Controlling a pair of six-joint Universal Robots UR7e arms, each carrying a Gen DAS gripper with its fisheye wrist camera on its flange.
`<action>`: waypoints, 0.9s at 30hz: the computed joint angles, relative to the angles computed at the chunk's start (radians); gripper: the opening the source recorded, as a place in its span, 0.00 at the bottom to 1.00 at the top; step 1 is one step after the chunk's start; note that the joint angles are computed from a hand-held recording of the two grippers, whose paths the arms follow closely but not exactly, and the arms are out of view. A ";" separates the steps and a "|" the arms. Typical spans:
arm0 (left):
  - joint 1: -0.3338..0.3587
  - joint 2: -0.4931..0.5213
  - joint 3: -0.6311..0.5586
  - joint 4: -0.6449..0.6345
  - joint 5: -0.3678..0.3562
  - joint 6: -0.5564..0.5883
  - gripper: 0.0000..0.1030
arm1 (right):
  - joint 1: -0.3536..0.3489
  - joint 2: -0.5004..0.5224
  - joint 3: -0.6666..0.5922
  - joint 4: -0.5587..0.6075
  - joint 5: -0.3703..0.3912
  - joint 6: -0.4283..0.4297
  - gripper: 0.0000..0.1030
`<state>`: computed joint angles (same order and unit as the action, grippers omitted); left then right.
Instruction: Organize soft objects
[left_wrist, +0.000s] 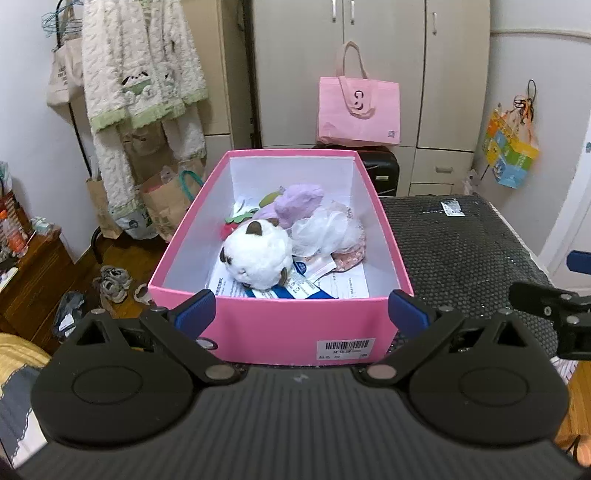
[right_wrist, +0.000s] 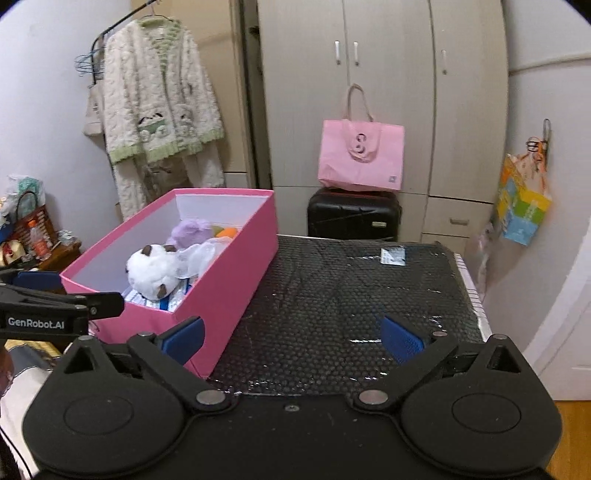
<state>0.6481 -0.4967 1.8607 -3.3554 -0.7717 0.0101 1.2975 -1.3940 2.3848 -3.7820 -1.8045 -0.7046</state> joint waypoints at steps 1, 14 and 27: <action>0.000 0.000 0.003 -0.002 0.003 -0.006 0.98 | 0.003 0.008 0.004 -0.020 -0.010 -0.003 1.00; -0.042 -0.014 0.065 -0.061 0.045 0.008 0.98 | 0.040 0.026 0.060 -0.146 -0.076 0.004 1.00; -0.061 -0.015 0.096 -0.107 0.054 0.034 0.98 | 0.060 0.041 0.076 -0.232 -0.111 -0.014 1.00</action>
